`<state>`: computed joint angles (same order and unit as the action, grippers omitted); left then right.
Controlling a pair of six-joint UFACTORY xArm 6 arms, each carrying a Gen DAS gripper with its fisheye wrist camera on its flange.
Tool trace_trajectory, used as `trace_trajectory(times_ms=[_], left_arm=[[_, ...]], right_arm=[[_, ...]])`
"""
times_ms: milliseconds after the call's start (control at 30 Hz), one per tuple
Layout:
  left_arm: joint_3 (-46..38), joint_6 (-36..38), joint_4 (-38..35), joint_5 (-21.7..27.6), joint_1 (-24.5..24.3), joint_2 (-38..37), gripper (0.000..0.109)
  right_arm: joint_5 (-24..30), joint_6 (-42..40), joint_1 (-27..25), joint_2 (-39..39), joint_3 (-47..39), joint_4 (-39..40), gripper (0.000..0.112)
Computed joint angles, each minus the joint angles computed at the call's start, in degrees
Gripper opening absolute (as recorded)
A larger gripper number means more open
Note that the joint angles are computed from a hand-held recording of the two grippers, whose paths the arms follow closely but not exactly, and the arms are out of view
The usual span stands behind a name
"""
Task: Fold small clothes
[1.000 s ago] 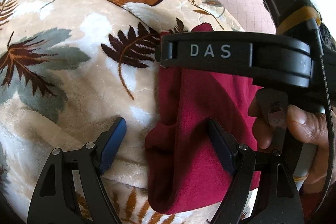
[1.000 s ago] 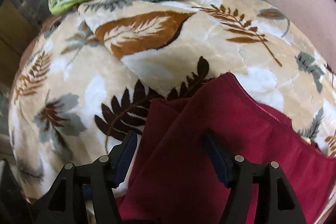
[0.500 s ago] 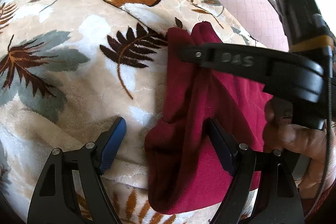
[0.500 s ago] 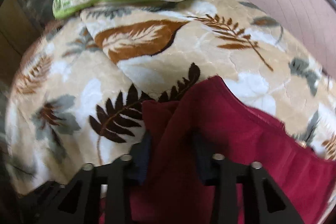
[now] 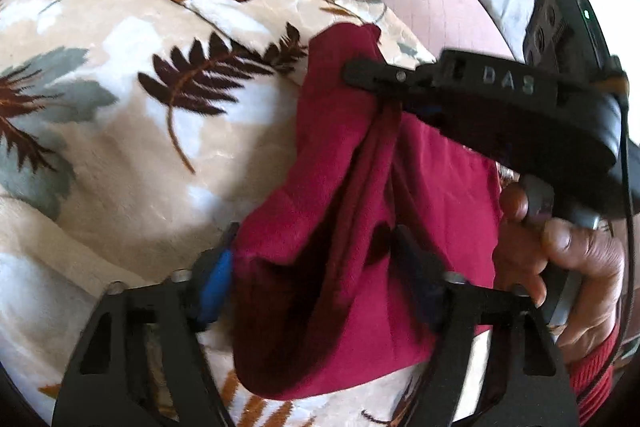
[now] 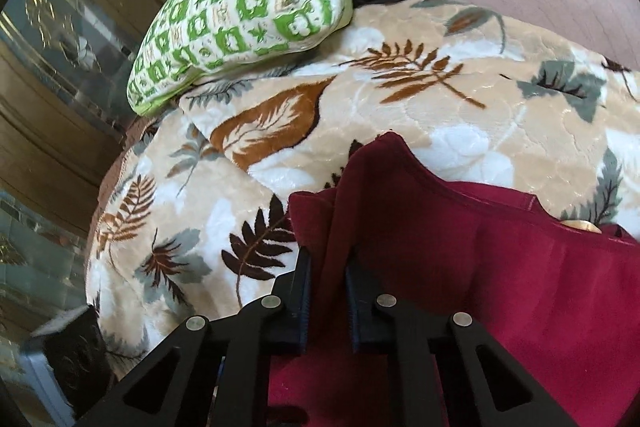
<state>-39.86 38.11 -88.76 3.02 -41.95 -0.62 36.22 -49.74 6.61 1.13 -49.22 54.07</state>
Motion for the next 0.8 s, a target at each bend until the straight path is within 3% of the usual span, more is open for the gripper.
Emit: trace_trajectory(times_ms=[100,200,300,533,800], left_arm=[[0.04,-2.85,3.50,-1.05,-0.44,0.79,0.050],[-0.67,0.84,-1.63,0.08,-0.06,0.91,0.042],[-0.52,-0.19,-0.63,-0.97,-0.65,1.18,0.042],[-0.16,-3.66,2.73,-2.91,-1.94,1.43,0.042],[0.45,-10.08,8.41,-4.36,-3.34,1.50,0.042]], right_arm=[[-0.32,1.03,0.46,0.11,-0.02,-1.80,0.014],[-0.22,4.10,1.35,0.87,-0.95,-5.80,0.014],[-0.13,8.12,2.38,1.90,-2.17,-11.22,0.015],[-0.13,15.40,4.56,3.83,-3.95,-22.09,0.036],[1.19,19.12,6.56,6.51,-6.18,-29.05,0.058]])
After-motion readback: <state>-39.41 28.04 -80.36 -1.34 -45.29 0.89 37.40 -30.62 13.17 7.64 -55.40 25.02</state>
